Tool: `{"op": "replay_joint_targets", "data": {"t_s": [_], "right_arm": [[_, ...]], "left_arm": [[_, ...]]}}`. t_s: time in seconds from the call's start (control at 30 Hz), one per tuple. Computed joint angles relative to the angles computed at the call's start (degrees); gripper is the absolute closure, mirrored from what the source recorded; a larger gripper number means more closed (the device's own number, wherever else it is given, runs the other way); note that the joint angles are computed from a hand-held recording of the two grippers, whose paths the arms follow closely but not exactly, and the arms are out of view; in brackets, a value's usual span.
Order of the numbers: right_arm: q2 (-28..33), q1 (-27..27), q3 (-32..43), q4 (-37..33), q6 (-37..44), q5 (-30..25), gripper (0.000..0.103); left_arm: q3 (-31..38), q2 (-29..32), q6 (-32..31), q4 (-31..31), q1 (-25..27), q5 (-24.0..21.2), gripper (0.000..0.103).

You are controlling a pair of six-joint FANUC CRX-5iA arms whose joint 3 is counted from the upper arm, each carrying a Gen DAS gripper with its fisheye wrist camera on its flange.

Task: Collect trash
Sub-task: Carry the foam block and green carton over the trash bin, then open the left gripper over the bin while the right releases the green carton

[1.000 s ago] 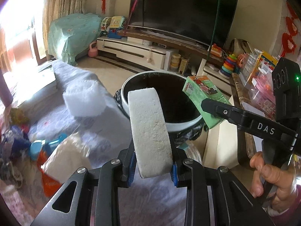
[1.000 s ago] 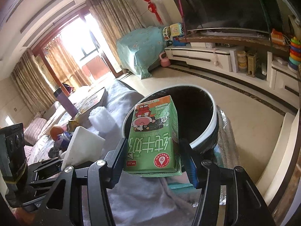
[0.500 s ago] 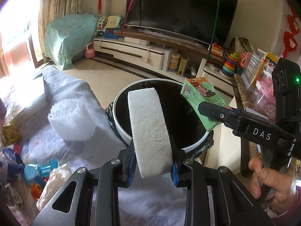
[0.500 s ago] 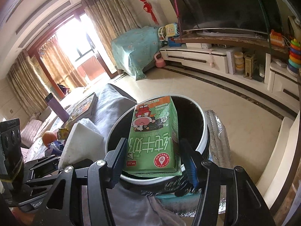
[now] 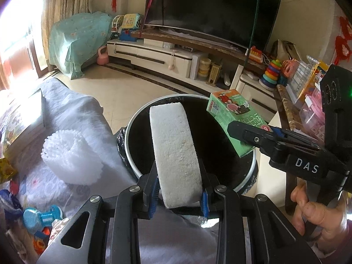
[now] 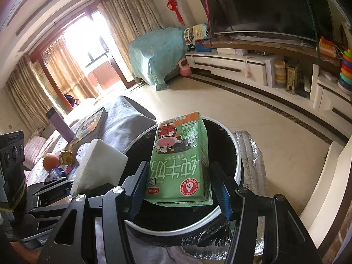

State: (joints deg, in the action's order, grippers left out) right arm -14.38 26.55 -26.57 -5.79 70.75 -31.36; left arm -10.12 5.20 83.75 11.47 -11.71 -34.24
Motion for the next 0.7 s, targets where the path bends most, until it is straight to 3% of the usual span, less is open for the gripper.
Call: {"op": "replay_joint_targets", "data": {"t_s": [0.53, 0.6, 0.67, 0.7], "right_arm": [[2.62, -1.74, 2.70, -2.20, 2.89, -1.30, 0.046], [2.69, -1.71, 2.70, -1.98, 2.70, -1.39, 0.046], [3.09, -1.95, 3.12, -2.16, 2.81, -1.84, 0.044], [3.35, -2.20, 3.45, -2.45, 2.94, -2.04, 0.044]], "left_arm": [[3.94, 3.60, 1.17, -1.07, -0.51, -1.09, 0.072], [4.55, 3.83, 2.00, -2.26, -0.79, -1.47, 0.070], [5.10, 3.89, 3.06, -3.49, -1.09, -1.80, 0.062], [5.34, 3.87, 3.79, -4.22, -1.29, -1.93, 0.053]]}}
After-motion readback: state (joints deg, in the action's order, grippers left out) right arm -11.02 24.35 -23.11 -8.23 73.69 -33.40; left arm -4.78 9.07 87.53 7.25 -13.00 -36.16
